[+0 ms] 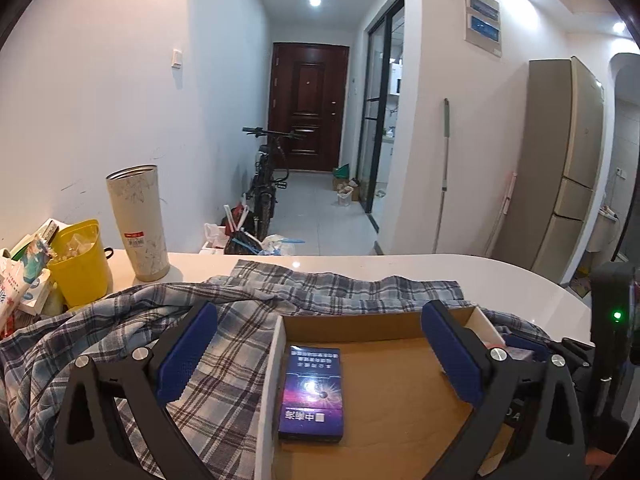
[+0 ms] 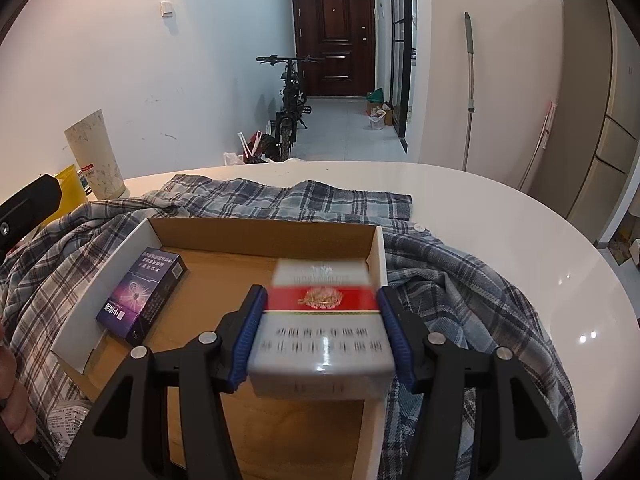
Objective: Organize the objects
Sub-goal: 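Open the left gripper to drop the purple pack into the box, then lower the red-white pack into the box and open the right gripper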
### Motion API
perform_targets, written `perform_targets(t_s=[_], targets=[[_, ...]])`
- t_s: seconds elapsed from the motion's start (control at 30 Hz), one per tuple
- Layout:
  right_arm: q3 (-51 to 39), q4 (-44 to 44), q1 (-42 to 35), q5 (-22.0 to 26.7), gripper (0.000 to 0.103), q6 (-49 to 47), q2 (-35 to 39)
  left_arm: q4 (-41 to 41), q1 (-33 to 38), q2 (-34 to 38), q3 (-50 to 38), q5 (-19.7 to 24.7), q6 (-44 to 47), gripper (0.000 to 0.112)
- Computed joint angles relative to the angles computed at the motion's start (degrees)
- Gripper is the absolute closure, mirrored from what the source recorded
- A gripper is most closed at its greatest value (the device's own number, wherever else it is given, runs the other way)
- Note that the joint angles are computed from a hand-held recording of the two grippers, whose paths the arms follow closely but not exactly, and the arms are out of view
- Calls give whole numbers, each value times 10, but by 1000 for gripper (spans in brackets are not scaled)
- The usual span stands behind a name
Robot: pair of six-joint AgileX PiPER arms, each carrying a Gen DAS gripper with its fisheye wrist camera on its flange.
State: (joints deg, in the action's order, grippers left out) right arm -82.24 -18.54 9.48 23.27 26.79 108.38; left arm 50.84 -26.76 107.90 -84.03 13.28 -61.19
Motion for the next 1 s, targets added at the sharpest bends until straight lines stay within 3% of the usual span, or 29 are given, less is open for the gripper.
perform_targets(t_s=[0.1, 0.27, 0.47, 0.53, 0.7, 0.83, 0.9, 1.0], targets=[[1, -5, 0, -1, 42, 8, -2, -39, 2, 1, -6, 7, 40, 9], [16, -42, 2, -13, 38, 44, -22, -32, -1, -11, -3, 19, 31, 9], [51, -28, 0, -32, 33, 47, -92, -109, 0, -53, 3, 47, 124, 9], [69, -21, 2, -42, 30, 48, -122, -139, 2, -82, 25, 37, 166, 9], [124, -3, 11, -56, 19, 49, -200, -57, -8, -181, 119, 27, 96, 9], [189, 6, 17, -81, 11, 44, -270, -75, -12, -249, 176, 21, 109, 9], [221, -26, 25, -91, 10, 75, -301, -84, -20, -279, 198, 29, 118, 9], [249, 3, 28, -98, 10, 45, -329, -65, -39, -314, 227, 46, 98, 9]])
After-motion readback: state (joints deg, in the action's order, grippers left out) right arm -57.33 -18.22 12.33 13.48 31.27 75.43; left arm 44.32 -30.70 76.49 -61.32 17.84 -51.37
